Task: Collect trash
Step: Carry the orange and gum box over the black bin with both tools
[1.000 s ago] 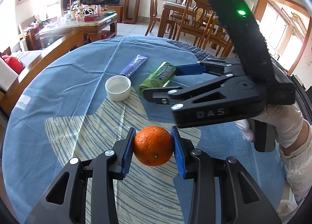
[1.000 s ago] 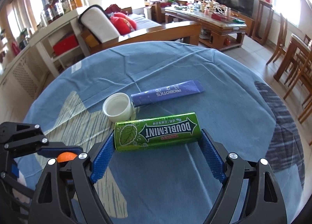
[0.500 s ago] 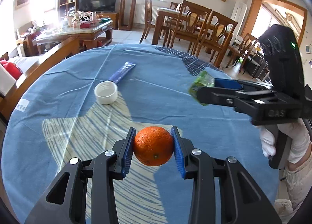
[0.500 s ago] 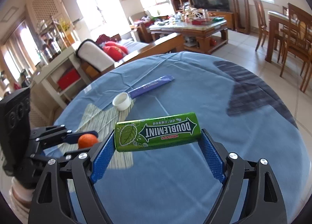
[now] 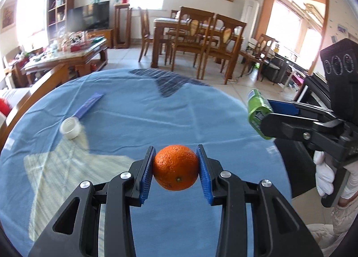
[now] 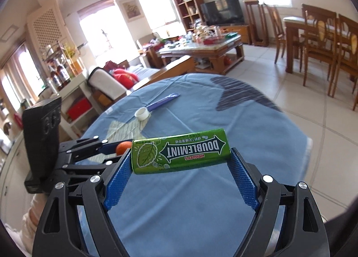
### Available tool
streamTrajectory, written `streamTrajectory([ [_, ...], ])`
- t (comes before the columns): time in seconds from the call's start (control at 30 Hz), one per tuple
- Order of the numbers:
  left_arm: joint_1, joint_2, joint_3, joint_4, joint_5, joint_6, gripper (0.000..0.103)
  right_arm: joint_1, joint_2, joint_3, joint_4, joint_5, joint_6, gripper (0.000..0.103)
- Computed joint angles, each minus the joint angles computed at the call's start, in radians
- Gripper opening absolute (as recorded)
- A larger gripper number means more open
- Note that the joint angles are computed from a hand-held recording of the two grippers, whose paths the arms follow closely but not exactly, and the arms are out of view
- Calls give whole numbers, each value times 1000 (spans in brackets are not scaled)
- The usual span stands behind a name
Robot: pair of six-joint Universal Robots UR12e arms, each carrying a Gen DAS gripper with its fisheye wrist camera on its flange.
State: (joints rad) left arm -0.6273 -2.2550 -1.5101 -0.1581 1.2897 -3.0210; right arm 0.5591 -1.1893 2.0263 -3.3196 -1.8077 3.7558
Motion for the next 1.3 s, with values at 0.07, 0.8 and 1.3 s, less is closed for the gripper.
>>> streamTrajectory([
  [0.07, -9, -1, 2, 4, -9, 11, 37, 11, -25, 26, 0, -29, 11, 83],
  [0.8, -134, -56, 88, -52, -142, 146, 37, 131, -240, 313, 87, -319, 290, 83],
  [1.3, -211, -108, 171, -155, -196, 267, 37, 183, -381, 516, 193, -431, 601, 83],
])
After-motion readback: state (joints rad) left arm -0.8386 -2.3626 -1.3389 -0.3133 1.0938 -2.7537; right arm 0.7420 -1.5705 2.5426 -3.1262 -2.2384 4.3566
